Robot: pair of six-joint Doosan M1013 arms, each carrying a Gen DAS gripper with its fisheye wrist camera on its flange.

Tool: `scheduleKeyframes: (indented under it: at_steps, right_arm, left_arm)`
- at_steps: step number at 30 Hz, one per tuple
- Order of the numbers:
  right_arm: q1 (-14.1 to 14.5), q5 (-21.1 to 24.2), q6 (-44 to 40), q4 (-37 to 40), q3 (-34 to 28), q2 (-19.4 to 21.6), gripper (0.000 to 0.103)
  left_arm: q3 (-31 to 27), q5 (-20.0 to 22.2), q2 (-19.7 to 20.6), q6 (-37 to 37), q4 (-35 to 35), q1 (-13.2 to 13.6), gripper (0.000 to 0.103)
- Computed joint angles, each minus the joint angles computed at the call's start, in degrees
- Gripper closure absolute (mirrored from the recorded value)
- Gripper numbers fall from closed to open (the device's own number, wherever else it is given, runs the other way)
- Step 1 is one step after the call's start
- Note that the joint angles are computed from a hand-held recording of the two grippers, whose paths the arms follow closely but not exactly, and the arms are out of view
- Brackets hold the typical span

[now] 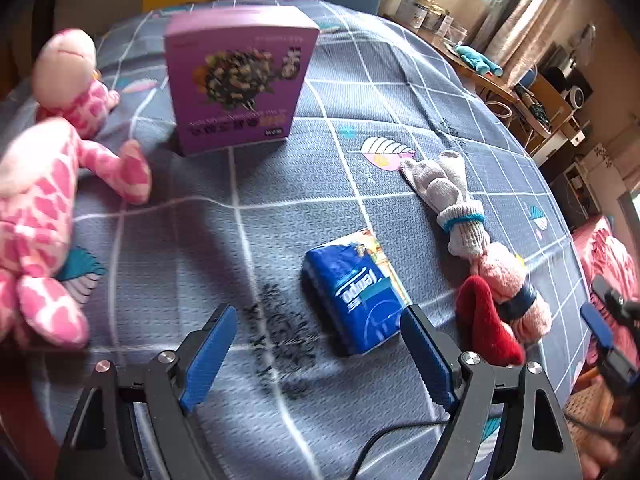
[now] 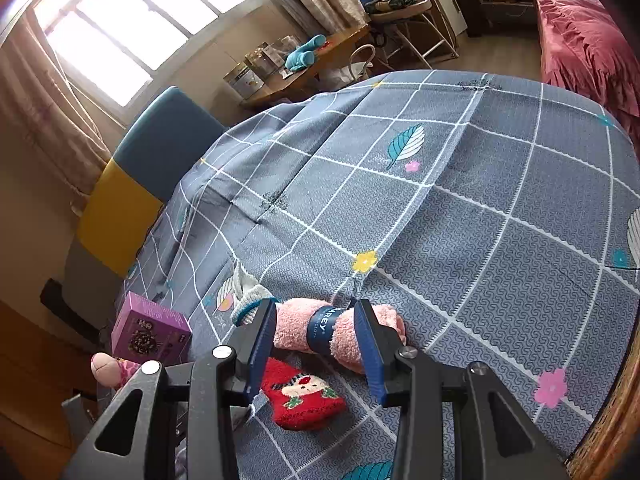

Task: Organize soft objects
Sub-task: 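Grasp the blue Tempo tissue pack with the left gripper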

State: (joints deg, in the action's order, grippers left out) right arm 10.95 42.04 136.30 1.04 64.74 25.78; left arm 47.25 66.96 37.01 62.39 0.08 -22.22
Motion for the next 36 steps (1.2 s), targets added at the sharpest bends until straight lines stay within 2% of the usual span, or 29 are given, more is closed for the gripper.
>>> scheduleKeyframes:
  at_steps: [12, 16, 17, 18, 20, 23, 27, 31, 36]
  right_arm:
    - [-0.3, 1.5, -5.8, 5.9, -1.3, 1.0, 0.063]
    - [-0.1, 1.9, -6.7, 6.1, -1.6, 1.2, 0.063]
    - [-0.1, 1.9, -7.0, 6.0, -1.6, 1.3, 0.063]
    - [-0.1, 1.8, -7.2, 6.0, -1.7, 1.3, 0.063]
    - [0.0, 1.8, -7.9, 5.9, -1.8, 1.4, 0.063]
    - [0.1, 1.9, -8.4, 5.8, -2.0, 1.4, 0.063]
    - [0.2, 3.0, -9.1, 6.3, -2.4, 1.7, 0.063]
    - [0.2, 5.5, -11.8, 8.5, -3.6, 2.6, 0.063]
    - [0.8, 8.8, -15.8, 9.2, -5.6, 3.8, 0.063]
  left_arm:
    - [-8.4, 4.1, 5.8, -2.8, -0.1, -0.7, 0.019]
    - [-10.8, 7.2, 7.8, -2.8, 0.1, -0.8, 0.020]
    - [-10.3, 6.3, 7.6, -1.9, 1.4, -1.1, 0.026]
    - [-10.1, 6.3, 7.5, -0.8, 2.6, -1.4, 0.036]
    - [-8.8, 5.3, 6.8, 0.6, 4.0, -1.6, 0.040]
    - [-6.7, 3.8, 5.3, 2.2, 1.9, -0.8, 0.043]
    - [0.6, -2.2, 0.4, 5.2, 4.0, -0.6, 0.043]
    - [9.0, -6.4, -4.9, 5.4, 6.4, -0.1, 0.042]
    - [17.6, -8.4, -9.6, 3.4, 8.6, 0.3, 0.042]
